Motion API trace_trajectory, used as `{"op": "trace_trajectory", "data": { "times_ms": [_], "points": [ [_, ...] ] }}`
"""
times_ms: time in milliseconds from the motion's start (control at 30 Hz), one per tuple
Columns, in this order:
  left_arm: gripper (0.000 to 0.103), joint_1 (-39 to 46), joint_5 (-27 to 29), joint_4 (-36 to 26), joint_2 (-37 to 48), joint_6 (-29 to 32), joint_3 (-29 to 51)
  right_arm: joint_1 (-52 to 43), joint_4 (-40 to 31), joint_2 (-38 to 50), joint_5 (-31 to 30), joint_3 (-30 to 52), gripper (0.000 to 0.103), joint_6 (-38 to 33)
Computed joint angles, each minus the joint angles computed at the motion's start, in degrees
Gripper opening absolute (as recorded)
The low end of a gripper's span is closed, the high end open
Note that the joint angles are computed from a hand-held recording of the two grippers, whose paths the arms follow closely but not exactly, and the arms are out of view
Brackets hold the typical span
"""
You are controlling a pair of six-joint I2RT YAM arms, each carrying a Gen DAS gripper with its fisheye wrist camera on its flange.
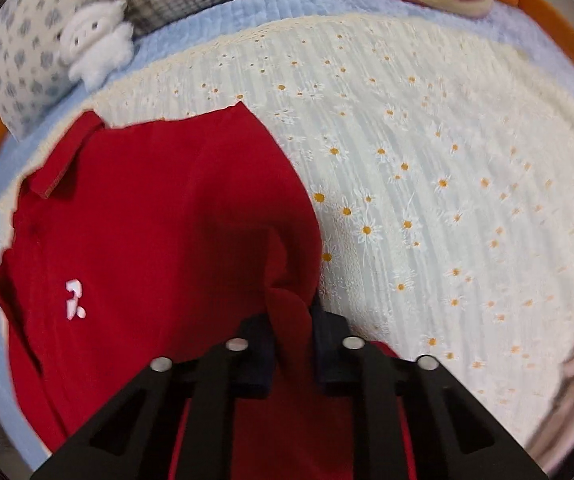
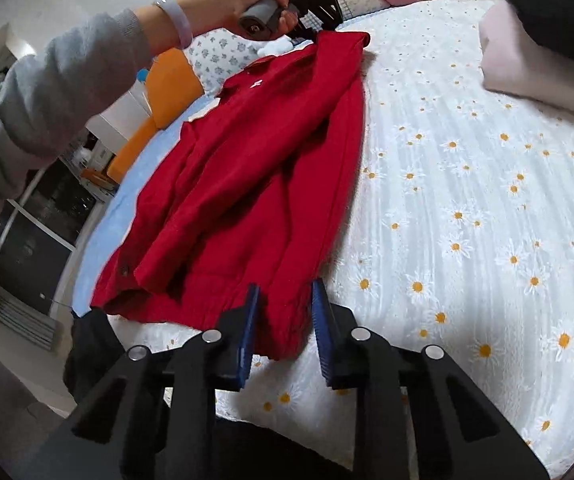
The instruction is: Fold large clothes
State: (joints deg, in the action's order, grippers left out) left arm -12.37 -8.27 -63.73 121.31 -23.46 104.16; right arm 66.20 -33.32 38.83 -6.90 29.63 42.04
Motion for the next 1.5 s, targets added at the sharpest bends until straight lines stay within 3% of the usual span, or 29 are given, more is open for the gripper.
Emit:
{"op": "trace_trajectory", "data": {
  "times_ms": [167,333,567,667,867,1033,1100,1167,1200,1267,1300,1333,1367,1500],
  "points": [
    [0.013,7.73,16.68,6.91,-8.66,2.65,-8.46,-3.01,-0.64,-1.22,-4.78,3.99,0.022,-1.94],
    [0.013,19.61,36.65,10.76,-15.7,6.91,-15.11,0.86,-1.02,8.07,-3.46,14.55,0.022,-6.79],
    [0.013,39.11,56.42,4.46,-18.18,22.2,-16.08,10.7,-2.26,25.8,-1.6,31.98,0.022,-13.34],
    [0.013,47.3,60.53,-0.6,-14.78,31.08,-13.54,13.93,-3.29,32.02,-1.73,37.17,0.021,-15.23],
    [0.013,57.1,61.12,-2.26,-4.54,39.82,-13.14,15.88,-5.35,43.9,-4.73,43.73,0.021,-17.05],
    [0.017,60.2,62.32,6.33,3.22,37.87,-16.81,17.37,-8.88,50.11,-3.61,47.15,0.021,-18.4],
    [0.015,61.35,66.9,7.83,5.59,37.97,-17.76,17.48,-8.85,50.53,-3.71,46.84,0.021,-18.25],
    [0.016,62.23,68.04,8.17,5.15,38.44,-18.86,17.48,-8.96,50.61,-3.53,46.98,0.026,-18.11],
    [0.021,62.69,67.4,8.02,4.18,38.52,-19.54,17.73,-9.04,50.32,-3.39,47.03,0.029,-18.27],
    [0.038,64.05,65.73,5.8,1.45,39.28,-20.53,18.52,-8.64,49.07,-3.33,46.78,0.053,-18.08],
    [0.052,65.29,64.34,3.72,-0.95,41.25,-21.4,19.22,-7.1,46.62,-2.22,44.99,0.057,-17.21],
    [0.077,66.35,60.78,2.88,-4.42,42.58,-23.03,20.24,-6.01,44.01,0.0,43.33,0.061,-16.63],
    [0.084,67.45,58.64,2.0,-7.03,44.62,-24.46,21.66,-5.93,41.58,3.39,42.05,0.064,-15.85],
    [0.083,77.36,50.7,-14.57,-14.11,65.8,-29.44,27.38,-8.16,36.25,15.13,39.14,0.065,-14.53]
  ]
}}
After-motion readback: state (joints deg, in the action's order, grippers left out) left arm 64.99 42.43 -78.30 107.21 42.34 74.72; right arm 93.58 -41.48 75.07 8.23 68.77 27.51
